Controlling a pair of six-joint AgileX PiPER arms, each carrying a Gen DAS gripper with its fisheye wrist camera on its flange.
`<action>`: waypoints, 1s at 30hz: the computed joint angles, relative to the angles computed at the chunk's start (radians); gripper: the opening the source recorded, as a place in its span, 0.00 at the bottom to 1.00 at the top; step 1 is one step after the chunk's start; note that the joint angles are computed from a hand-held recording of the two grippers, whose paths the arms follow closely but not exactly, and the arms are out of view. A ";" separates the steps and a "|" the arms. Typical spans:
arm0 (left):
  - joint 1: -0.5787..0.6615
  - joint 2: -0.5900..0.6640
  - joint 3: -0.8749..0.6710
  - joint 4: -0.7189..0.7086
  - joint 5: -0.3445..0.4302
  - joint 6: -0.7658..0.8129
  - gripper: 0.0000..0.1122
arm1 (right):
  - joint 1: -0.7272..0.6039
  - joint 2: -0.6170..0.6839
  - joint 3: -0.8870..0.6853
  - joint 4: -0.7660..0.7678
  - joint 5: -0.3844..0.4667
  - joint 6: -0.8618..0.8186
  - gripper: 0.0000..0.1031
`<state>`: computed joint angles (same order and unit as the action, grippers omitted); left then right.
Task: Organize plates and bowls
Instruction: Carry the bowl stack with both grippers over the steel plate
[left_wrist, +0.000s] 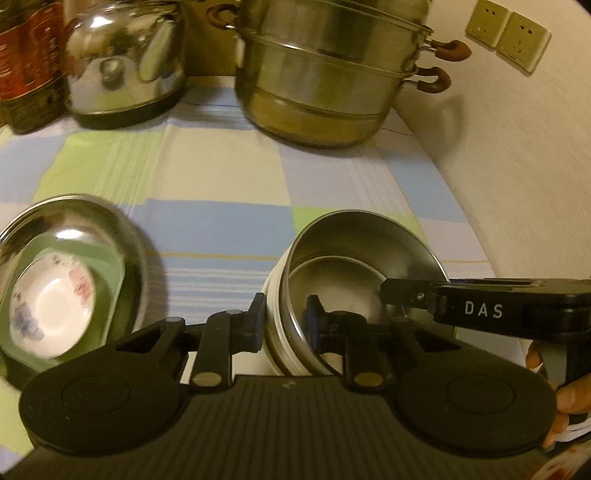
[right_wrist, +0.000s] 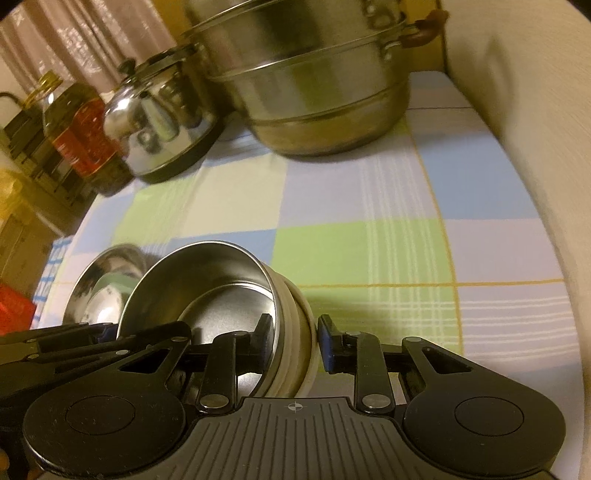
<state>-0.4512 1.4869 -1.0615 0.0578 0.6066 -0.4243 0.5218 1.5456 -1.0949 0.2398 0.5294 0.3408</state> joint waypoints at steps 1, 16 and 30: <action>-0.001 -0.017 0.016 0.014 0.004 -0.014 0.18 | 0.006 0.000 -0.002 0.017 0.006 -0.012 0.26; 0.004 -0.275 0.213 0.159 0.124 -0.229 0.18 | 0.180 0.048 -0.084 0.027 0.059 -0.011 0.26; -0.018 -0.304 0.235 0.239 0.179 -0.346 0.18 | 0.242 0.059 -0.100 -0.061 0.052 0.101 0.26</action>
<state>-0.4688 1.1832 -0.8262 0.2967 0.7860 -0.7703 0.7637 1.6050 -1.1945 0.1790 0.5811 0.4422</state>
